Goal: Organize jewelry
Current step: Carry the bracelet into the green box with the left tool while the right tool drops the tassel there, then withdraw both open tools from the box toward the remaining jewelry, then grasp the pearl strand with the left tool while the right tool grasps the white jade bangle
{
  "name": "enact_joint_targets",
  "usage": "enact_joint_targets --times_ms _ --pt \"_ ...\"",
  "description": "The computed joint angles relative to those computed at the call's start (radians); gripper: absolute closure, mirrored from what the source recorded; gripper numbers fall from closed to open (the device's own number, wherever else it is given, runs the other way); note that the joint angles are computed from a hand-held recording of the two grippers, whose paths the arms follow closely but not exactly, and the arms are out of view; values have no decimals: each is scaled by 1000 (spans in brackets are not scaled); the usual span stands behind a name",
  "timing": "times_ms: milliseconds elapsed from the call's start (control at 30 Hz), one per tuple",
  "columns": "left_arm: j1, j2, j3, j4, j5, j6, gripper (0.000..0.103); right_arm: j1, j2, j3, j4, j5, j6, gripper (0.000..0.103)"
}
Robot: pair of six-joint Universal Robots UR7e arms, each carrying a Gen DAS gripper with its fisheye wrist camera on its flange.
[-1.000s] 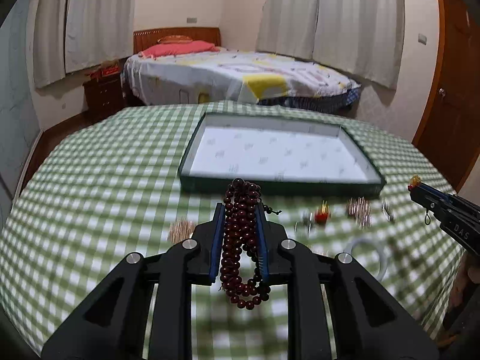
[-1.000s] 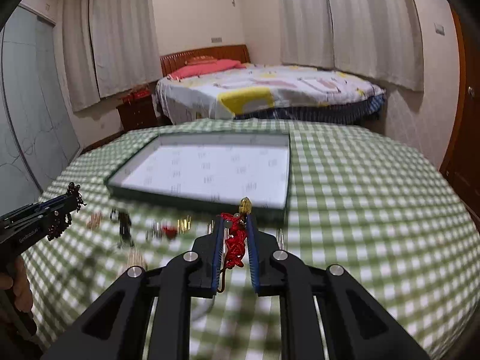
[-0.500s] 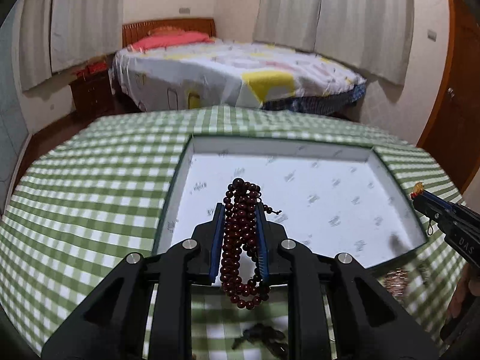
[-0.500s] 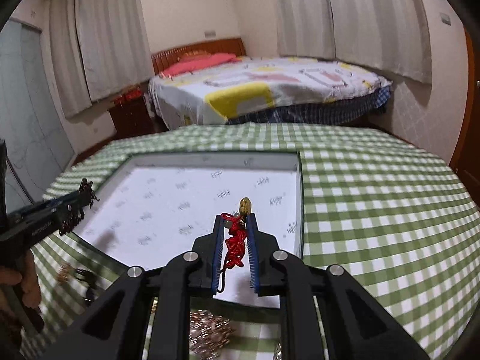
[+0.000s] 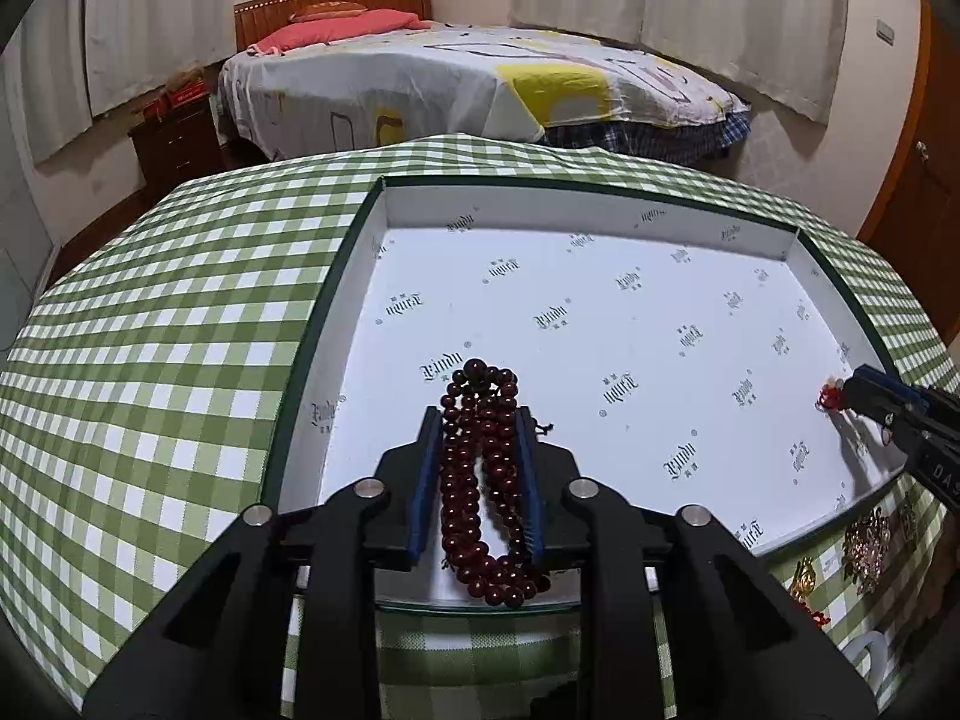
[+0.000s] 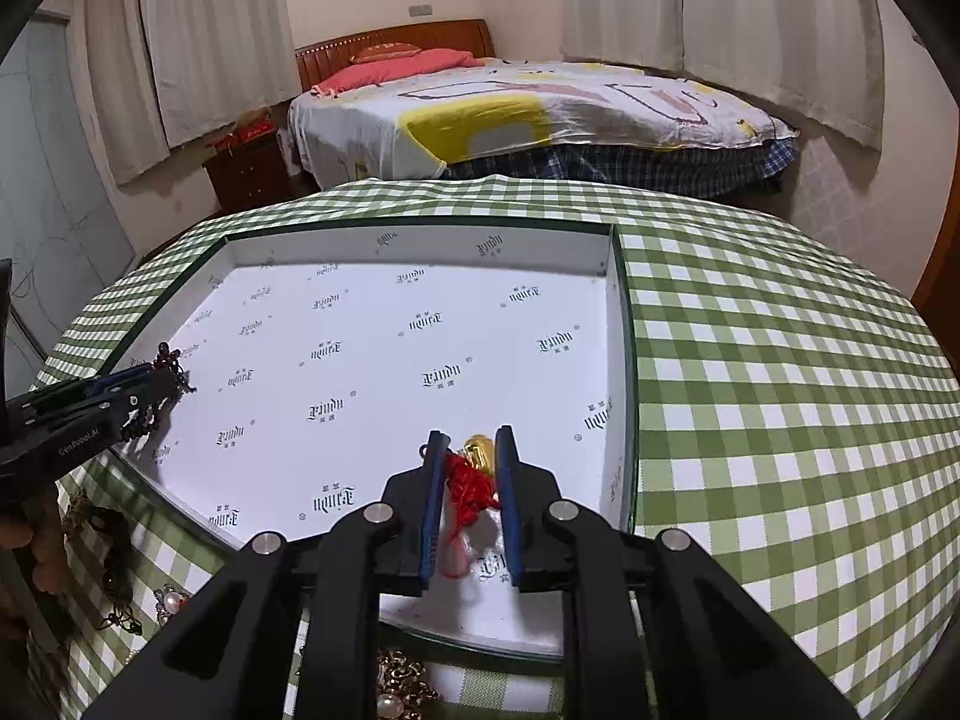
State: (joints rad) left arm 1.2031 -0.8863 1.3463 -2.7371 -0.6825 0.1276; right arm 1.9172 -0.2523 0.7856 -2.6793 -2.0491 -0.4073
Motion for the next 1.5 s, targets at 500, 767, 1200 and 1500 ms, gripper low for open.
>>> enact_joint_targets --times_ms 500,767,1200,1500 --pt "-41 -63 95 -114 -1 3 44 21 -98 169 -144 27 -12 50" --pt "-121 -150 291 -335 80 51 43 51 -211 421 -320 13 1 44" --pt "-217 -258 565 -505 204 -12 34 75 -275 675 -483 -8 3 28" --pt "-218 -315 642 -445 230 -128 33 80 -250 668 -462 -39 16 25"
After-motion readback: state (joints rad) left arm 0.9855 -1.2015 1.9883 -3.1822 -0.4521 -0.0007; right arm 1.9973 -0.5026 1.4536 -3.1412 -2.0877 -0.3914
